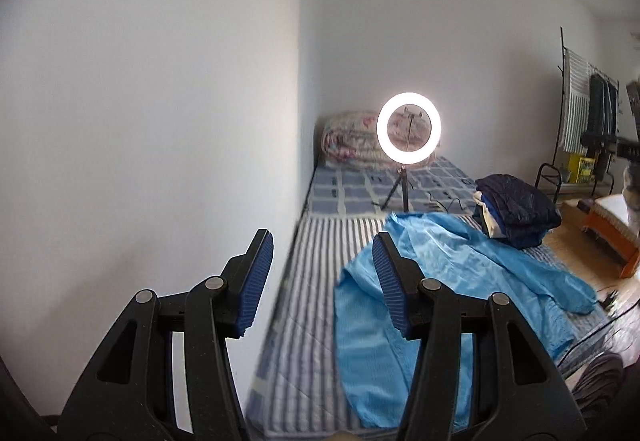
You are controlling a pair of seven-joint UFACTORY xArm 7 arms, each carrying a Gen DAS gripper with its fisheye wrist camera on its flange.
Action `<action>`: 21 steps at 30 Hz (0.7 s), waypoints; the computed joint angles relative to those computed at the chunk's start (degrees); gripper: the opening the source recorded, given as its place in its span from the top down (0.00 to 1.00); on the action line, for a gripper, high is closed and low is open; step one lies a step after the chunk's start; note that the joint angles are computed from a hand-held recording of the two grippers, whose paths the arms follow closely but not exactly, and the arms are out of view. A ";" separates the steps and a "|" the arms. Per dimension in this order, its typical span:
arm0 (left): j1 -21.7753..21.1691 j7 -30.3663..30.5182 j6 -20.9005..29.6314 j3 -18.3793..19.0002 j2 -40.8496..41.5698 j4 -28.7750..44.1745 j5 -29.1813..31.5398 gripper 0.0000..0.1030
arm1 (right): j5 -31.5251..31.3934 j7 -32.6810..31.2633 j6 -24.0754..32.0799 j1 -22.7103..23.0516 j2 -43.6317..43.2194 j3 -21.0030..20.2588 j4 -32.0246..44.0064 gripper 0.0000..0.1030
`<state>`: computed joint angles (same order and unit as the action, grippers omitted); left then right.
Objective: Fold large clothes
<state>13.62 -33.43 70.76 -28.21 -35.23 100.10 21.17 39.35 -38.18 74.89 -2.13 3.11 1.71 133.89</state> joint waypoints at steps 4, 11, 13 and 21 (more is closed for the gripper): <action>1.78 0.99 0.21 -0.99 1.98 5.20 0.91 0.48 | 0.16 1.94 1.88 -2.08 4.99 1.26 10.77 0.17; -5.65 -5.05 -2.28 1.36 -4.17 -11.32 -6.35 0.48 | -1.10 -3.19 -2.67 -0.33 -4.22 0.64 -9.21 0.16; -8.45 -9.13 -4.73 1.71 -5.90 -18.11 -9.20 0.48 | -2.56 -4.33 -4.29 1.71 -6.39 0.17 -15.41 0.16; -23.24 -25.62 -22.35 3.30 -5.56 -43.68 -22.81 0.48 | -6.25 -3.65 -7.92 7.25 -7.42 0.01 -26.00 0.16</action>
